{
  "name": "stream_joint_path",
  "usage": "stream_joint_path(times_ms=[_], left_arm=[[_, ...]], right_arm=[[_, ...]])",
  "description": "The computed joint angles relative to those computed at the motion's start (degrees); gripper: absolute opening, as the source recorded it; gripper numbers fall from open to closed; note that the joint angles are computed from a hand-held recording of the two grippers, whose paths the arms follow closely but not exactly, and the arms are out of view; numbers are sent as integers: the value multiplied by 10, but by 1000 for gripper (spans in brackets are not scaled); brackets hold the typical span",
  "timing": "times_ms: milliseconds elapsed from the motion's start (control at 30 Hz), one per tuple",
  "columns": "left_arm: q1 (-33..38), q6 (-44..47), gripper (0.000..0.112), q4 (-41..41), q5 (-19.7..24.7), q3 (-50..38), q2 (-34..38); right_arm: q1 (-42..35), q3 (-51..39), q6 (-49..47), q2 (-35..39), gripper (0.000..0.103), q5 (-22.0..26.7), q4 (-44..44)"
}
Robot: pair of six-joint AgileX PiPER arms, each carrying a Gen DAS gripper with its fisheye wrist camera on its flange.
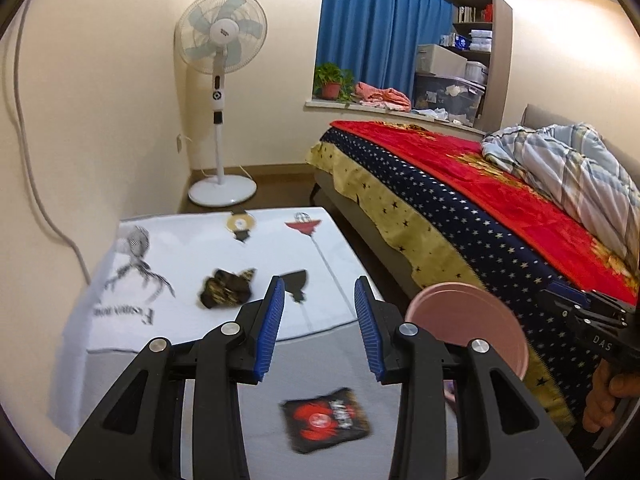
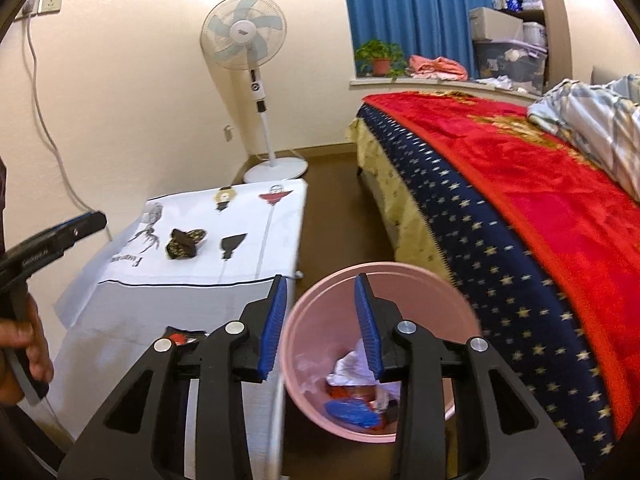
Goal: Collect trash
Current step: 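Move both open tools back toward the remaining trash on the table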
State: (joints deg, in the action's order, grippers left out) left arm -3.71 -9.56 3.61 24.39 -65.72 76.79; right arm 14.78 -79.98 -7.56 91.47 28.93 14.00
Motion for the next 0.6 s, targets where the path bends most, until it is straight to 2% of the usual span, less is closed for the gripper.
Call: stream_joint_path(times_ms=[167,267,367,600], left_arm=[[74,170,37,-140,-24,18,4],[127,291,37,-262,-38,39,10],[160,382,37,-347,-40,52,19],[205,481,37,-432,-49,55,36]], right_arm=[[34,-4,-11,19,32,2,21],[49,-11,-21,35,31,6,41],[63,-15,-18,49,30,2,40],[96,-13,-29,83,29,-3,59]])
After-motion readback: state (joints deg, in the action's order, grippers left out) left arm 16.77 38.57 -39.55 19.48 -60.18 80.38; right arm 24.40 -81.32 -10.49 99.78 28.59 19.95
